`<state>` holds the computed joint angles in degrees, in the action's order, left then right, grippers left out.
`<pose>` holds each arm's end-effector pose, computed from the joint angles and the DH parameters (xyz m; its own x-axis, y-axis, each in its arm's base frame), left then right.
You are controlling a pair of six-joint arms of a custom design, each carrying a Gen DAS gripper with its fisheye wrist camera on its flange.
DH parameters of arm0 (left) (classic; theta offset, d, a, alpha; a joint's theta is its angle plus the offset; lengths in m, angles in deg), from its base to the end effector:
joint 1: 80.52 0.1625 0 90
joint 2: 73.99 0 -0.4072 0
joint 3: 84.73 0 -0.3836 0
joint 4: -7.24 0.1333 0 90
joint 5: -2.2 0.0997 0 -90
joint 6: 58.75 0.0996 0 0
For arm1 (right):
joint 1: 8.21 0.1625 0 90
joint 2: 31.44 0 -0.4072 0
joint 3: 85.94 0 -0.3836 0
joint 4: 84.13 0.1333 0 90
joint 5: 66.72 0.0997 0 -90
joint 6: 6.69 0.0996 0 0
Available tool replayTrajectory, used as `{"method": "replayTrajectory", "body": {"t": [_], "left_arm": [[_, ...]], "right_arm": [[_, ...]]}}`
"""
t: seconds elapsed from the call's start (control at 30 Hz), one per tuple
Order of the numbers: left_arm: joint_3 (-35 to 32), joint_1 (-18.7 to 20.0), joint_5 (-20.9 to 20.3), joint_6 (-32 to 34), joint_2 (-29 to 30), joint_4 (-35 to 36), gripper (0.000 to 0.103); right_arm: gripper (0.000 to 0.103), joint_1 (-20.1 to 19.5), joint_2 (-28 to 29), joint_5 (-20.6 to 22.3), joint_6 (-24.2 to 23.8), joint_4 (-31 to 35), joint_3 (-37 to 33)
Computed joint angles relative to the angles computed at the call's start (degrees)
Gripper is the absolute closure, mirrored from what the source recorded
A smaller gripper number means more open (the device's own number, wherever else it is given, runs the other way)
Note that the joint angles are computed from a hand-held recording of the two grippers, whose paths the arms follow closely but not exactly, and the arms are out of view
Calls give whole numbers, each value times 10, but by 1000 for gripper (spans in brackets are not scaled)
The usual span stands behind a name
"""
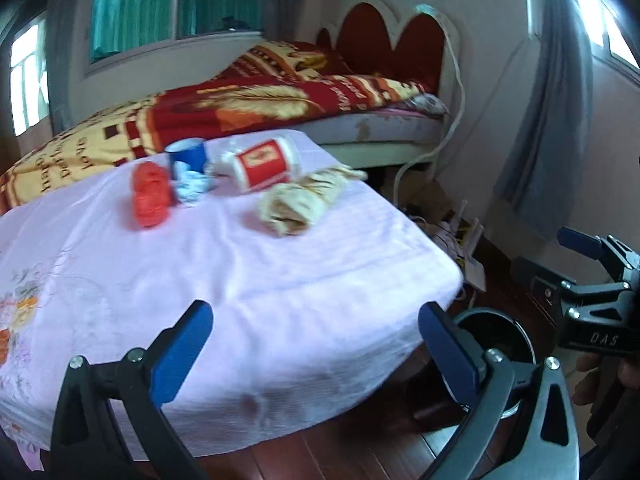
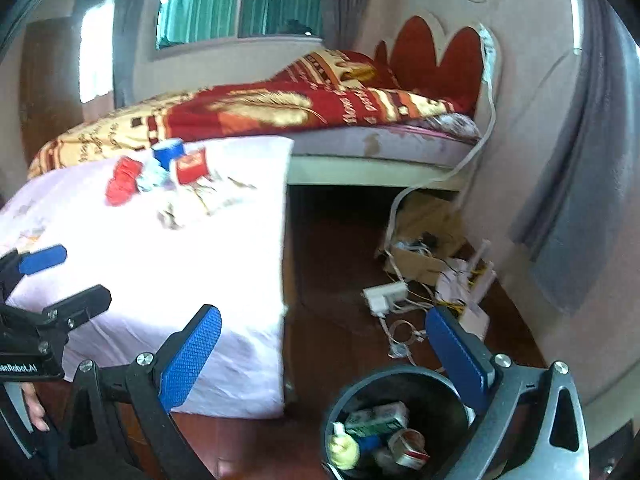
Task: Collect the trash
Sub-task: 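Move both open tools back over the bed toward the remaining trash, then grasp the red plastic bag with the left tool while the right tool grasps the beige bundle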
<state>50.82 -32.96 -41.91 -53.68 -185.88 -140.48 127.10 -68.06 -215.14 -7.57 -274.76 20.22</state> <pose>-0.0654 -0.3751 0.3848 -0.7326 0.2263 -0.6420 0.6262 0.5937 -0.5053 0.4416 -0.3687 0.0528 -0.6716 -0.0722 0.7374 -0.6192 0.6012 -0.5051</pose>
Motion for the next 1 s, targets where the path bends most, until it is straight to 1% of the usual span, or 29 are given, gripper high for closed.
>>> {"method": "replayTrajectory", "body": {"t": [0.07,0.17,0.2,0.27,0.43,0.53,0.63,0.67,0.7,0.77,0.87,0.93,0.97,1.0], "left_arm": [[0,7,1,15,-9,-20,0],[-10,26,4,34,-12,-32,0],[-15,31,13,41,-10,-33,0],[-24,41,39,51,-4,-40,0],[-55,77,53,69,10,-44,0],[-82,109,20,82,24,-49,0],[-107,132,9,106,53,-77,1],[-116,141,-1,109,63,-78,1],[-127,150,-9,109,73,-78,4],[-144,165,-23,115,93,-81,5],[-165,182,-43,121,119,-84,10],[-176,193,-53,123,135,-91,10],[-183,198,-57,129,144,-97,10],[-188,202,-55,135,154,-104,10]], "right_arm": [[0,0,5,8,16,42,-20],[0,0,18,25,34,60,-51],[0,-1,25,34,35,55,-62],[0,0,41,40,30,55,-85],[0,3,98,51,8,68,-169],[0,-1,126,66,10,102,-216],[0,-7,151,69,19,145,-259],[0,-10,159,67,20,151,-271],[0,-13,165,65,23,160,-282],[0,-21,179,68,39,195,-311],[1,-32,195,75,63,234,-349],[2,-40,206,70,90,282,-378],[4,-45,211,71,106,306,-392],[4,-48,216,67,116,325,-405]]}}
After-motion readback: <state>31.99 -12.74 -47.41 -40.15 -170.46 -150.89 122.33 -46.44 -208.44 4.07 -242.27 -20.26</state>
